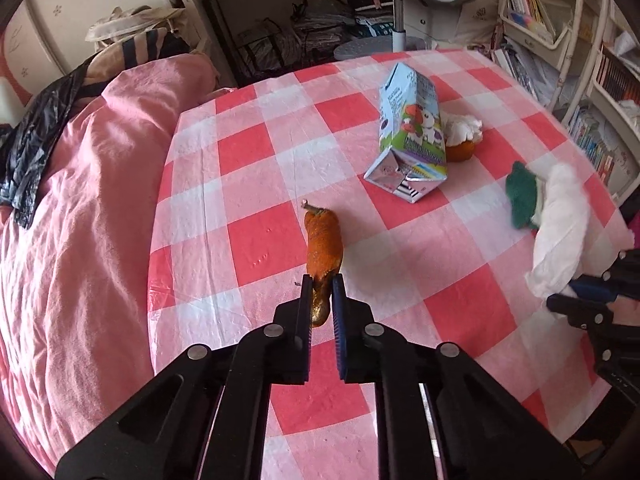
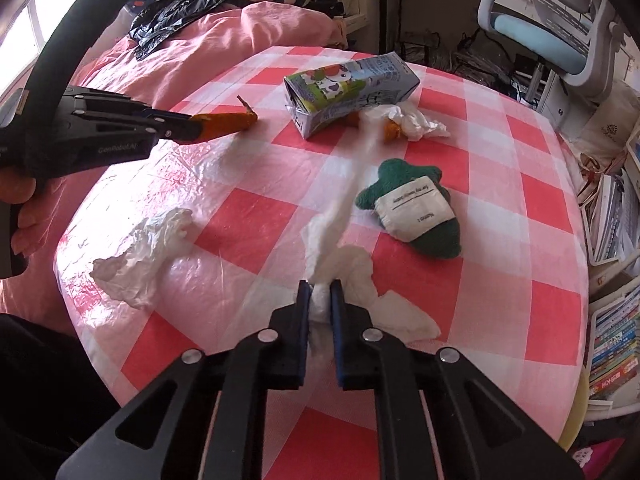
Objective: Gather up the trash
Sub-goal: 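Grasp the white tissue on the green cloth with the right gripper, then lift the orange snack stick with the left gripper while the right gripper holds the tissue up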
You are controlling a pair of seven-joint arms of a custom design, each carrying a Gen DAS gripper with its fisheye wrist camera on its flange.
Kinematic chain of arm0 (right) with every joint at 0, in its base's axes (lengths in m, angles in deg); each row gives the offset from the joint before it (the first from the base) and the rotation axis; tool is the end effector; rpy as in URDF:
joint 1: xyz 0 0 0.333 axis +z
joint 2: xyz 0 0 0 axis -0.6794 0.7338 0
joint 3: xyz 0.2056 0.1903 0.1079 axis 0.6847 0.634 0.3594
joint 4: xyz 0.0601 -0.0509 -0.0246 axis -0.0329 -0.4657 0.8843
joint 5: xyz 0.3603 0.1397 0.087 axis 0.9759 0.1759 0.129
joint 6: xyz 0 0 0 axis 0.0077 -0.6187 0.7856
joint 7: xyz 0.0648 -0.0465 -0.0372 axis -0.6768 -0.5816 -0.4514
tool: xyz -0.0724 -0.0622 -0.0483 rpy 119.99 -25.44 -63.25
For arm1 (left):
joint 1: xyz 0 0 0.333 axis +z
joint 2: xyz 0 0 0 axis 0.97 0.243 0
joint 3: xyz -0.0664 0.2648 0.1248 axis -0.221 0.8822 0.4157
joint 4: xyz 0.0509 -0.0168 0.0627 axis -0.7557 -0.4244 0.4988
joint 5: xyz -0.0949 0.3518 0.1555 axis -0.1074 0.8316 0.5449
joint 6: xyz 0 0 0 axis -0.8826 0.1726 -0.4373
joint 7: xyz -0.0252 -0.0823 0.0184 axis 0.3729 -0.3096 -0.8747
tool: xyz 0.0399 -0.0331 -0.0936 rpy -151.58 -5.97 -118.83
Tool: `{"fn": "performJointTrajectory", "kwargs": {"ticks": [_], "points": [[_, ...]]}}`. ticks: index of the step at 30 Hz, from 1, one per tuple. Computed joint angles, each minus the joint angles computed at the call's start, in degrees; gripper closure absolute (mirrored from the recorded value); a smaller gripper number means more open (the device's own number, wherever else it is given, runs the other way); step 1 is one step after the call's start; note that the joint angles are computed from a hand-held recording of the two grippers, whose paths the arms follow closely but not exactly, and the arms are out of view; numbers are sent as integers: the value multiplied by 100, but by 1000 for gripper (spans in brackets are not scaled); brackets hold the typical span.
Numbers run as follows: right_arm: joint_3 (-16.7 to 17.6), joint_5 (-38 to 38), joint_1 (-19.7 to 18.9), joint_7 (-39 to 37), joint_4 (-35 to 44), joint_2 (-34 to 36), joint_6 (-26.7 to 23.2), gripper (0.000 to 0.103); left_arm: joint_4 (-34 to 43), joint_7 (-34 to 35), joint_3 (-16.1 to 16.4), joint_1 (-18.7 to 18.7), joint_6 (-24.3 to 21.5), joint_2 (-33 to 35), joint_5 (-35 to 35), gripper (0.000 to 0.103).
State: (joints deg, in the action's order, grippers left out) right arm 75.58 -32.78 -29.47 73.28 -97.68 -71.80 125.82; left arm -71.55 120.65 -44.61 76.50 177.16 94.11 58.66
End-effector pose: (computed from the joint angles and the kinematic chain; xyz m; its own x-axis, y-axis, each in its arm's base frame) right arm 0.5179 0.1825 0.4086 -0.0455 -0.9959 -0.0781 -0.8329 0.0810 -0.5474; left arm 0.7264 -0.1104 0.4495 -0.6949 -0.7070 -0.1316 -0.5745 0.6559 -0.4897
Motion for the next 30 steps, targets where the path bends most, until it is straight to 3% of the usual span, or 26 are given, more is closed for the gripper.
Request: {"fn": "performJointTrajectory", "kwargs": {"ticks": [9,21,30], "points": [[141,-642,-78,418,-187,-265,310,93,216,299,-373,572,-863,-162,-1572,95],[376,-1413,-510,1467,-570,-777,285,93,-252,414,-243,578,-813,-601,-2405,95],[456,-1595,-672,1720,-744,-975,280,93,-342,529,-181,573,-822,-709,-2631,95]]}}
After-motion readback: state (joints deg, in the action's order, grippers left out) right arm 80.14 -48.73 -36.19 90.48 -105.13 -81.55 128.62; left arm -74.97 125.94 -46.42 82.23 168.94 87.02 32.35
